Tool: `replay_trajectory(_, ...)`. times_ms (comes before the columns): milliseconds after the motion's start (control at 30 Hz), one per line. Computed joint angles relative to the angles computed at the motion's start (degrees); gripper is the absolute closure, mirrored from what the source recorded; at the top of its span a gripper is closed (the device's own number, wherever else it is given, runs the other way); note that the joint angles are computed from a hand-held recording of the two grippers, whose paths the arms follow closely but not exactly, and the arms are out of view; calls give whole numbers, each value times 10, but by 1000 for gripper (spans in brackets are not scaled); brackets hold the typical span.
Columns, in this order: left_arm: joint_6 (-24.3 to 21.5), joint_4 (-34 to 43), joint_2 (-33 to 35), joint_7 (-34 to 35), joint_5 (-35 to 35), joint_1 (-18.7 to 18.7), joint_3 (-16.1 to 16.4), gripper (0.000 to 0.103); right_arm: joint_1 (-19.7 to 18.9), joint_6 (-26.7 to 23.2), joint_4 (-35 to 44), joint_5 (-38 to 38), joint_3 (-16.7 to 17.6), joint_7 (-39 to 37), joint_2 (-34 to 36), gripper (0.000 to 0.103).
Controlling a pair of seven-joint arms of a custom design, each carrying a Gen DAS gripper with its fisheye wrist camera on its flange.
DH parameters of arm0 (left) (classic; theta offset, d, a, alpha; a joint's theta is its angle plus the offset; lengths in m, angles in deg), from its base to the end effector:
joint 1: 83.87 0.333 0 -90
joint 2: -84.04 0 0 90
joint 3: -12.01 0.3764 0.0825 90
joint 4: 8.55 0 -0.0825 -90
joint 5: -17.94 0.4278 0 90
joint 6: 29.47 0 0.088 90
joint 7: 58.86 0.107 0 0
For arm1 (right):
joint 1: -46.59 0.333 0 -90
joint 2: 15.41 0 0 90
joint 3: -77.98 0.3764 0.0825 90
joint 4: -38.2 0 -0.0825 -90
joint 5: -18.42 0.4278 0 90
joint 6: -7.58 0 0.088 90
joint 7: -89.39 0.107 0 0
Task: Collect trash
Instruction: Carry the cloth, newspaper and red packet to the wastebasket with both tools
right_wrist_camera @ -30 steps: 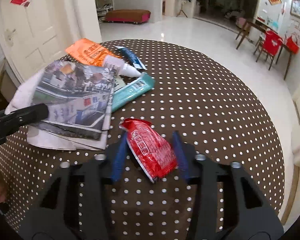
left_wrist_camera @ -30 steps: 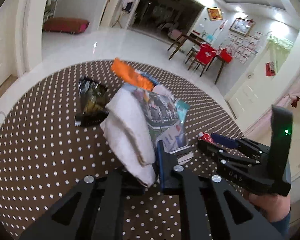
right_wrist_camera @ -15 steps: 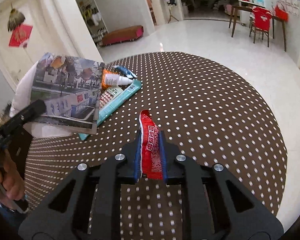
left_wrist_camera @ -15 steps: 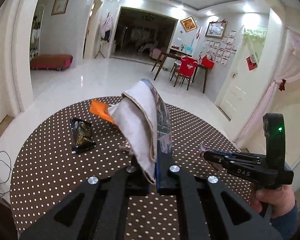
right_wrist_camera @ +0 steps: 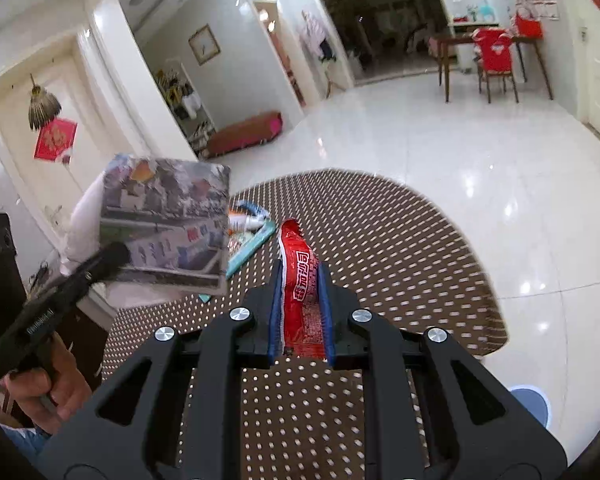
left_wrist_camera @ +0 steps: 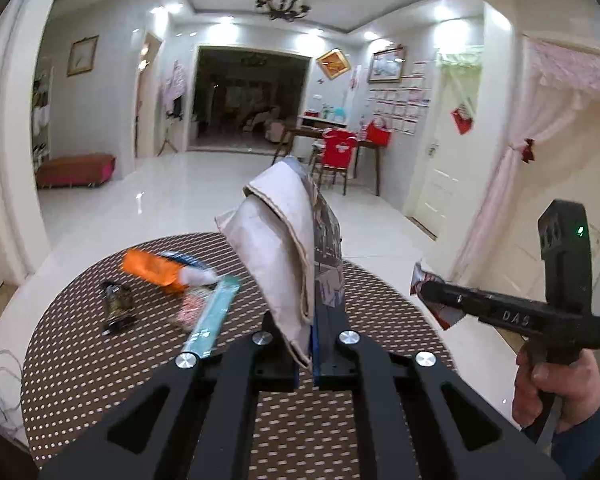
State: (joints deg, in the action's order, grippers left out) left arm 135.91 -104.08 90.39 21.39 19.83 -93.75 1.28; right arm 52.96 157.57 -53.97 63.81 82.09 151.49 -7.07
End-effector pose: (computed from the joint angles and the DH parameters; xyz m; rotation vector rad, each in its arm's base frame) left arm 0.6515 -0.2377 0.7229 -1.4511 1.7792 -1.2306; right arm 0.7009 0.1089 0.6873 -1.5936 1.3789 -0.2957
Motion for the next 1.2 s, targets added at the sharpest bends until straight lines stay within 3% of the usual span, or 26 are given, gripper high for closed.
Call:
replay_trajectory(233,-22,56,35,40,-3,-31,-27,99,-14,36,-81,62,-31,-37,-79,86)
replay_trajectory(533,-62,130,97,108,-36,-75,-60,99,-19,88,-173,55,-86,3,-147,86)
replay_trajectory(733,-94,170,141,120,-30,-110,-60,99,-30,105,-222,38,-117,40,-173,86)
replay_trajectory(1000,-180,254,224,119,-9,-159,-55,99,-52,96,-261,8,-139,94,-164,86)
replay_trajectory(1200,-274,343,307,117,7,-195,-44,99,-79,66,-278,0,-138,136,-131,86)
